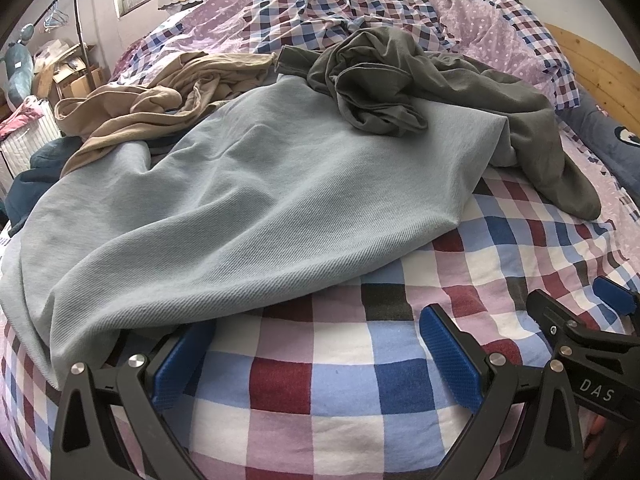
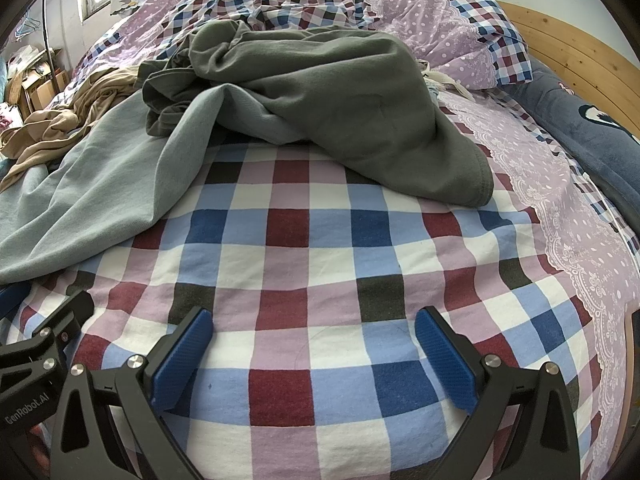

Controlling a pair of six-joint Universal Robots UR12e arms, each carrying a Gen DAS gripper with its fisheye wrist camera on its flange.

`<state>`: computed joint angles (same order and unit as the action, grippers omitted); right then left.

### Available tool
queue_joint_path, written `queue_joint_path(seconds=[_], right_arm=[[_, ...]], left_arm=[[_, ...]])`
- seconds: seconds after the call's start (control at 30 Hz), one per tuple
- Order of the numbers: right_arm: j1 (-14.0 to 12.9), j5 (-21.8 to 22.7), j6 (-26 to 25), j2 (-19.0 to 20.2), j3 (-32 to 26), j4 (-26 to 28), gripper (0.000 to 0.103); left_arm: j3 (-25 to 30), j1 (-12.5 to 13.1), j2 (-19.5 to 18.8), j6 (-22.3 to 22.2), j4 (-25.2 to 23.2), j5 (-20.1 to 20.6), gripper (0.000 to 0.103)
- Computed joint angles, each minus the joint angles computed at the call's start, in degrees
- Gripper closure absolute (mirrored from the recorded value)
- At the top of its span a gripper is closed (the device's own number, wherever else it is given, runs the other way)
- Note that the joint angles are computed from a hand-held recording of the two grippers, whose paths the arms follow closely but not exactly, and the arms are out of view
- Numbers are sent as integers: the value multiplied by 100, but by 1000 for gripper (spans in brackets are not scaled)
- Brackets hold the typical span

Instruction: Fold clothes

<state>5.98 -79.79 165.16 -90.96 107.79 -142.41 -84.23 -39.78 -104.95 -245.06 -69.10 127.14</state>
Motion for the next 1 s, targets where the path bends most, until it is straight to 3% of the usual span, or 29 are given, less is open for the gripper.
queue_joint_path(seconds=[0.47, 0.5, 0.87, 1.0], right_arm=[[11, -21, 28, -5, 12, -33, 0], [8, -15, 28, -6, 15, -34, 0], [-43, 122, 1, 13, -14, 35, 0], [-83, 247, -54, 39, -55, 125, 0]], left_arm=[[-26, 0, 11, 36, 36, 5, 0], [-90, 11, 36, 226, 232, -53, 0], [-244, 6, 136, 250, 642, -98, 0], [-395, -8, 227, 349, 1156, -217, 0]])
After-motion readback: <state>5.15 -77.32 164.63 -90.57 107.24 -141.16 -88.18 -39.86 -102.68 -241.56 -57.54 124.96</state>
